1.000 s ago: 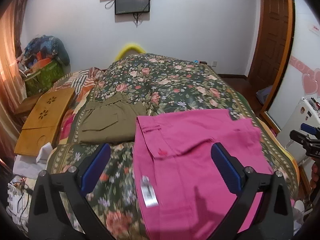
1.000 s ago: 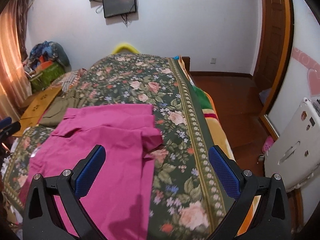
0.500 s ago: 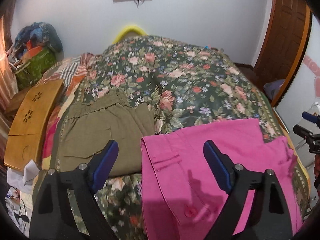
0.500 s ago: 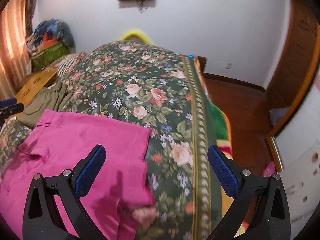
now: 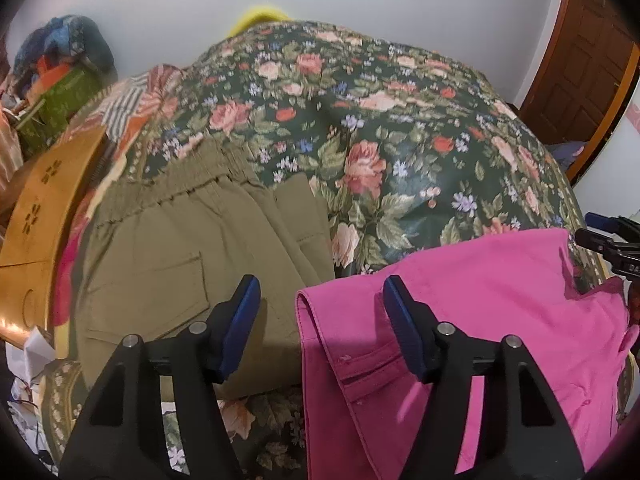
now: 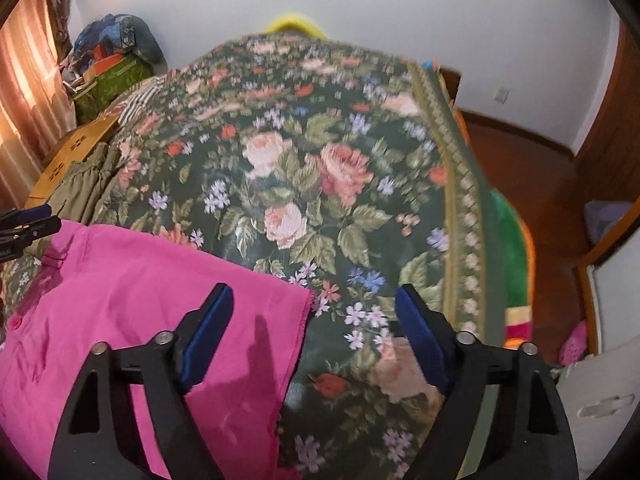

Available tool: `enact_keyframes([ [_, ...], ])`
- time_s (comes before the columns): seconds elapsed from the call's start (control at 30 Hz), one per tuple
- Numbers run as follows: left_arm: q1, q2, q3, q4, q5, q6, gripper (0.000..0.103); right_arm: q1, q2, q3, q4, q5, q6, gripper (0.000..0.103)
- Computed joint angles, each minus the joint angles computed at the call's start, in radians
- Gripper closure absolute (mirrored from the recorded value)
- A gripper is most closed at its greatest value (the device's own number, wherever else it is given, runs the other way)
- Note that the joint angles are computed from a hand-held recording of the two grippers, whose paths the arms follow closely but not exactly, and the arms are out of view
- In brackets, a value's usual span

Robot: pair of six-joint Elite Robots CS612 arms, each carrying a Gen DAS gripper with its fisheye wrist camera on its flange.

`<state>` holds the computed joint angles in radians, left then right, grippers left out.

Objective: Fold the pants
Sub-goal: 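Lower both grippers to the pink pants hem and close on the cuffs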

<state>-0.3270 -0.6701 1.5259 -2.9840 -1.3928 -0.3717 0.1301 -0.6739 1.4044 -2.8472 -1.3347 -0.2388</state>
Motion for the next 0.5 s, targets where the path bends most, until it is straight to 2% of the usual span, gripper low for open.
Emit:
enact_keyframes([
  [0.17, 0.005, 0.015, -0.014, 0.028, -0.029, 0.010, 0.045, -0.001, 0.028, -0.046, 0.122, 0.035, -0.022, 0.047],
  [0.23, 0.007, 0.020, -0.019, 0.042, -0.039, 0.002, 0.045, -0.001, 0.036, -0.060, 0.162, 0.053, -0.038, 0.059],
  [0.3, 0.010, 0.023, -0.022, 0.045, -0.049, 0.000, 0.047, -0.002, 0.040, -0.060, 0.154, 0.072, -0.048, 0.066],
  [0.33, 0.010, 0.024, -0.023, 0.045, -0.050, 0.002, 0.050, -0.002, 0.040, -0.059, 0.149, 0.081, -0.058, 0.076],
  [0.37, 0.010, 0.024, -0.024, 0.045, -0.052, 0.003, 0.052, -0.001, 0.041, -0.061, 0.149, 0.083, -0.063, 0.081],
  [0.4, 0.011, 0.024, -0.026, 0.046, -0.059, 0.006, 0.061, 0.000, 0.041, -0.062, 0.152, 0.088, -0.069, 0.088],
  [0.43, 0.014, 0.024, -0.029, 0.052, -0.074, 0.009, 0.070, 0.000, 0.041, -0.064, 0.155, 0.094, -0.075, 0.091],
  [0.5, 0.013, 0.023, -0.032, 0.062, -0.068, 0.009, 0.075, 0.002, 0.038, -0.058, 0.140, 0.092, -0.087, 0.093],
])
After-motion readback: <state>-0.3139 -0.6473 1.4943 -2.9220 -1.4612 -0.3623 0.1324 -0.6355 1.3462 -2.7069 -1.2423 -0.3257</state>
